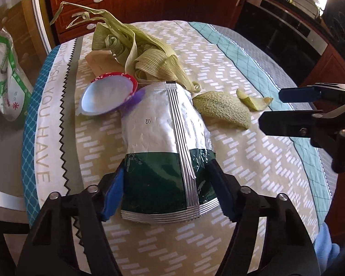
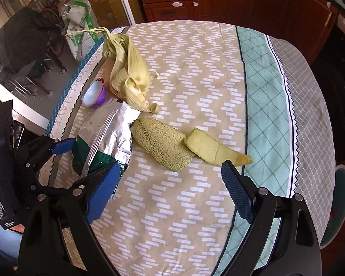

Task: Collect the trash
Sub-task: 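Grasp the foil chip bag with the left tool while the right tool grasps the melon rind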

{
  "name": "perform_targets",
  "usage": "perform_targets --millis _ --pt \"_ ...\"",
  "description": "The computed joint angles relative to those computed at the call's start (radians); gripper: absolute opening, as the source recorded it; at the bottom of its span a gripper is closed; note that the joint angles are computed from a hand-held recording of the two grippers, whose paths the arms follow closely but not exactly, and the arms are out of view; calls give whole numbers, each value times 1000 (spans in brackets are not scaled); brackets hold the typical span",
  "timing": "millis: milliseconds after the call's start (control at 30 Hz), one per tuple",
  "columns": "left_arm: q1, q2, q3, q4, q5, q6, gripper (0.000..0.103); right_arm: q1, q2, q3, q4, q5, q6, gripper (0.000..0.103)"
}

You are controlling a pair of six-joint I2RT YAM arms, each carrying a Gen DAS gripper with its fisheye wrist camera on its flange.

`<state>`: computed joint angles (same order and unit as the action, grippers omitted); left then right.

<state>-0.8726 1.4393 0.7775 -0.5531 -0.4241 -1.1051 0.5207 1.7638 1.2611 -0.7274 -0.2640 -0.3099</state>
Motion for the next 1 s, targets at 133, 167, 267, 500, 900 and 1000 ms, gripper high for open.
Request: perform_targets --millis 133,167,267,500,900,1000 --pt "-9 -26 -11 38 18 -9 33 18 17 6 1 -3 -11 77" --pt "-18 -36 -13 32 17 -24 25 23 19 5 5 0 -16 77" --pt "-40 -114 -57 17 26 -95 23 41 32 12 12 6 -36 77" --pt "-122 -252 -147 -18 38 -211 23 117 99 36 53 75 -99 69" --pt "-134 -265 -178 20 43 -243 27 135 112 -14 181 202 -165 50" --pt "-119 -244 -166 29 48 -231 28 124 96 -21 180 205 -156 44"
